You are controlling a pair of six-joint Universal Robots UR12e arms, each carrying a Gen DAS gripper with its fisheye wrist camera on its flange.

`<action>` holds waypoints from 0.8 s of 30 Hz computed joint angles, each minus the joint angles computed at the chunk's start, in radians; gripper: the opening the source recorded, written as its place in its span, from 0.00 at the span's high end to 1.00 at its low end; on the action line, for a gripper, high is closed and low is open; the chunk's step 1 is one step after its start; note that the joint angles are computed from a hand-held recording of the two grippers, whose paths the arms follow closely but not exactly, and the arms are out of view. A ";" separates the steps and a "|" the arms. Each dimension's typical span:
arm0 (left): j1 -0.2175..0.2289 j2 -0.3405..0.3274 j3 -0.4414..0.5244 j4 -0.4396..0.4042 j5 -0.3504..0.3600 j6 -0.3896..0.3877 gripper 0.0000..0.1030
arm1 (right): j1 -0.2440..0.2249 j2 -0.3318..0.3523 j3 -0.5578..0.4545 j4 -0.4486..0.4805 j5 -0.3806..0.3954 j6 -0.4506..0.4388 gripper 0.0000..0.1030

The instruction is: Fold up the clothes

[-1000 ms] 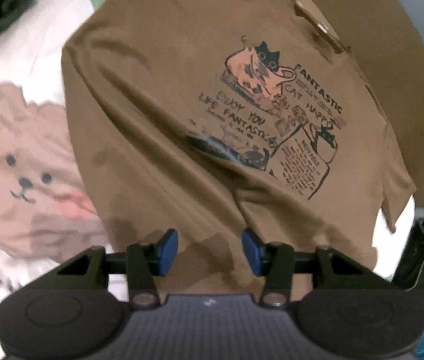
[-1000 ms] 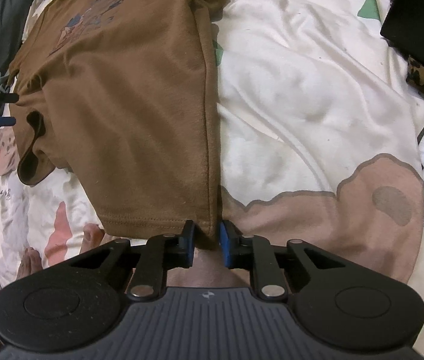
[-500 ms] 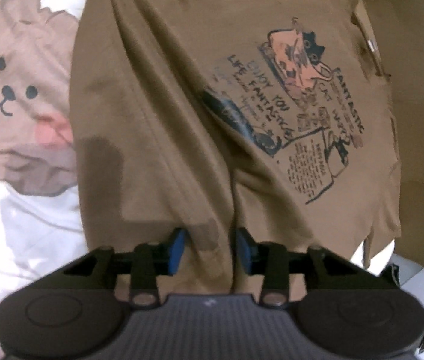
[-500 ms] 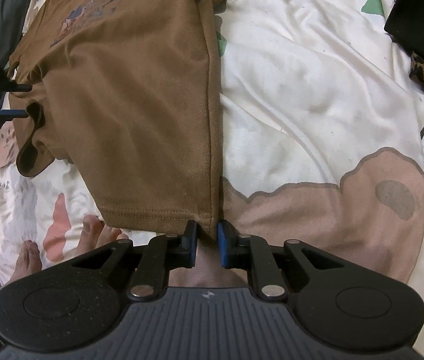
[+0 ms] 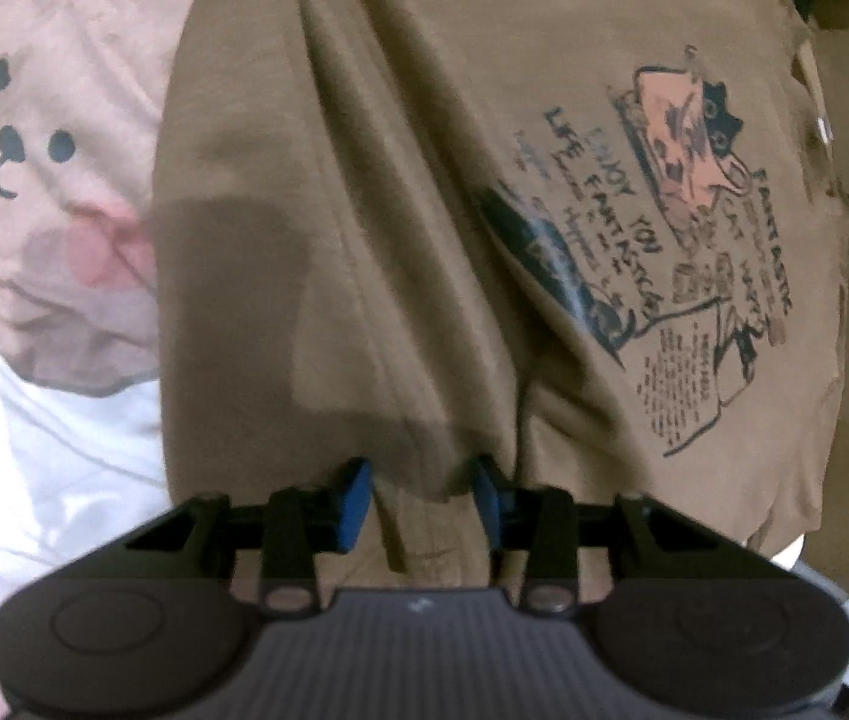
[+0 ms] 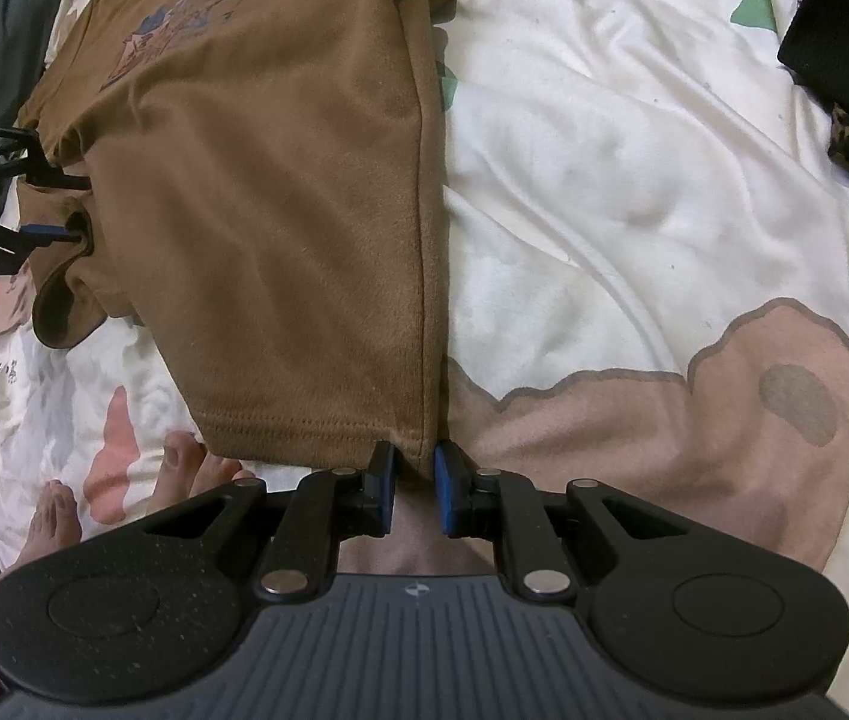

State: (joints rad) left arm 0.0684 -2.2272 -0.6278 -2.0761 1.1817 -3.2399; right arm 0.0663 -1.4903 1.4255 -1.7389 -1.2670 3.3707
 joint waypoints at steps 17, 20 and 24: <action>0.026 0.008 0.036 -0.064 -0.022 0.157 0.95 | -0.017 -0.022 0.041 -0.071 0.047 0.081 0.82; 0.038 -0.001 0.057 -0.088 -0.019 0.181 0.97 | -0.018 -0.019 0.047 -0.085 0.051 0.097 0.77; 0.054 -0.011 0.094 -0.105 -0.010 0.224 0.97 | -0.017 -0.013 0.045 -0.096 0.055 0.099 0.82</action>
State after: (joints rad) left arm 0.1222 -2.2382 -0.5341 -2.1813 1.1718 -3.0157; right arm 0.0494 -1.5038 1.4701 -1.8352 -1.2124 3.4699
